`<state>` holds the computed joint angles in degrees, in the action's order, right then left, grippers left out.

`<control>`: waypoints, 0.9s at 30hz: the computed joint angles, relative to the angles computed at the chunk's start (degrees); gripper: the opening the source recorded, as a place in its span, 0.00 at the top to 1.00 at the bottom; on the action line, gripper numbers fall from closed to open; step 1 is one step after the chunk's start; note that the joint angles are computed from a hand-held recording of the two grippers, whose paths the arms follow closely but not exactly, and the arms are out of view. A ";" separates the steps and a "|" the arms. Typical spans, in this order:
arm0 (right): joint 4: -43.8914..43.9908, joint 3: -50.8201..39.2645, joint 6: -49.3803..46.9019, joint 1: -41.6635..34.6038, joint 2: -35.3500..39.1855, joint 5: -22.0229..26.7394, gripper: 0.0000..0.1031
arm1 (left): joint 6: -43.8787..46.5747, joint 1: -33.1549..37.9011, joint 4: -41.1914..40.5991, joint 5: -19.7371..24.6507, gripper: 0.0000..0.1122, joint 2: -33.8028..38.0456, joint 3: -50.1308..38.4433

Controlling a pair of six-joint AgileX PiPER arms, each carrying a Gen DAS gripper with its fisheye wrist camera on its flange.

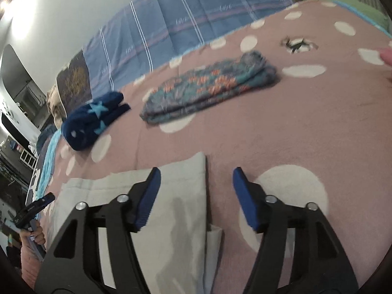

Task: Fold small clothes

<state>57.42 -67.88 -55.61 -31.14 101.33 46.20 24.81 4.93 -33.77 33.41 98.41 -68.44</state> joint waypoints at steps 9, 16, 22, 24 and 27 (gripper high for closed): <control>11.84 3.33 -11.76 -3.60 -7.62 8.17 0.96 | 9.12 1.64 -10.48 -1.94 0.99 -10.86 5.03; -0.97 -4.86 0.74 3.48 -0.06 0.10 0.90 | -8.20 -2.54 12.26 -6.55 0.91 -6.39 2.08; -1.96 5.46 -1.96 -0.89 -6.10 -3.16 0.74 | 2.41 2.65 2.30 -3.49 0.61 -14.08 11.76; -0.94 10.87 -7.43 -5.45 -11.84 -0.27 0.68 | 7.98 5.62 -2.98 -1.56 0.53 -20.91 17.66; -1.24 19.01 -15.86 -13.22 -20.08 5.92 0.65 | 15.66 11.81 -9.89 6.45 0.49 -30.31 25.71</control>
<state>56.18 -48.88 -71.47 -44.36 81.25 52.13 40.47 16.75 -43.66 39.86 68.09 -42.73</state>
